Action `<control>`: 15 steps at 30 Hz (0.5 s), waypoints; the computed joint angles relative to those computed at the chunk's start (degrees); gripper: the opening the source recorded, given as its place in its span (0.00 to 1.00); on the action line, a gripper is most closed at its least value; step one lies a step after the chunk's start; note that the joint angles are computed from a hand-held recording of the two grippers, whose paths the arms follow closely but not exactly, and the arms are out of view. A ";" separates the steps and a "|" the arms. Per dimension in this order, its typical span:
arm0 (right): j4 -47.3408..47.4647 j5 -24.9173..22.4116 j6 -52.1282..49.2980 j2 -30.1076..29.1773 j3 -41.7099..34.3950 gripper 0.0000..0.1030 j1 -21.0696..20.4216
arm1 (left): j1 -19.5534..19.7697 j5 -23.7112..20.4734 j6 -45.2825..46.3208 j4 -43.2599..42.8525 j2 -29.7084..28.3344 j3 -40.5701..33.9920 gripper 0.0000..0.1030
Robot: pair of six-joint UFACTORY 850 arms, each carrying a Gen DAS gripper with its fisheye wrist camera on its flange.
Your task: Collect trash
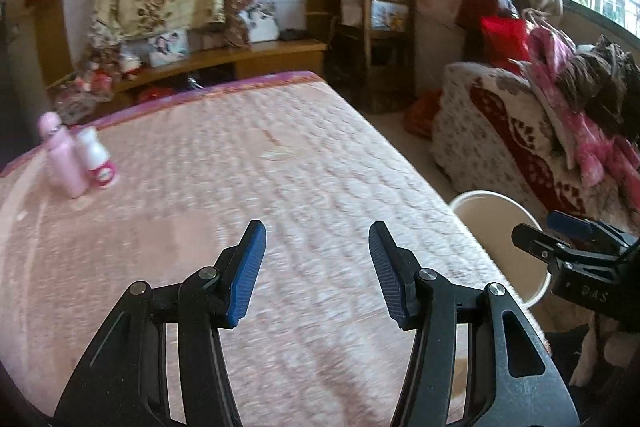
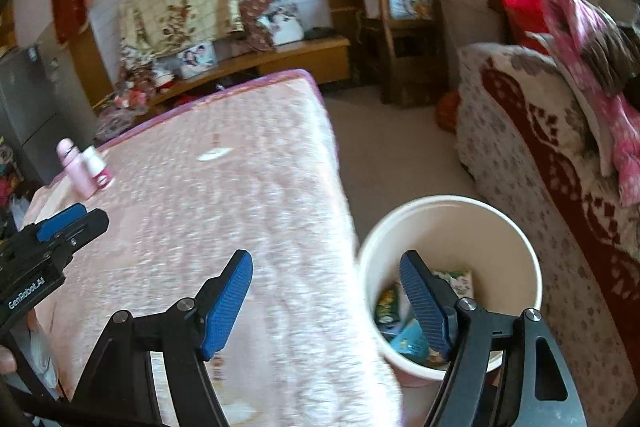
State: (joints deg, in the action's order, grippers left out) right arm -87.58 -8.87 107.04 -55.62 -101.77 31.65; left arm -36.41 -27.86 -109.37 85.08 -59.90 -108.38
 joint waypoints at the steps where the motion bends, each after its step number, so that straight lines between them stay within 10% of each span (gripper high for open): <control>1: -0.88 -0.16 0.78 0.03 -0.10 0.72 0.43 | -0.04 -0.80 -1.83 1.57 1.00 1.70 0.51; 15: -5.79 -4.47 4.65 -0.08 -0.94 0.72 5.45 | -0.92 -5.84 -14.90 12.16 7.53 13.76 0.51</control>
State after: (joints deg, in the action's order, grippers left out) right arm -93.37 -13.34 111.69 -55.70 -102.71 37.10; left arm -37.34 -33.70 -124.27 97.24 -52.37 -94.62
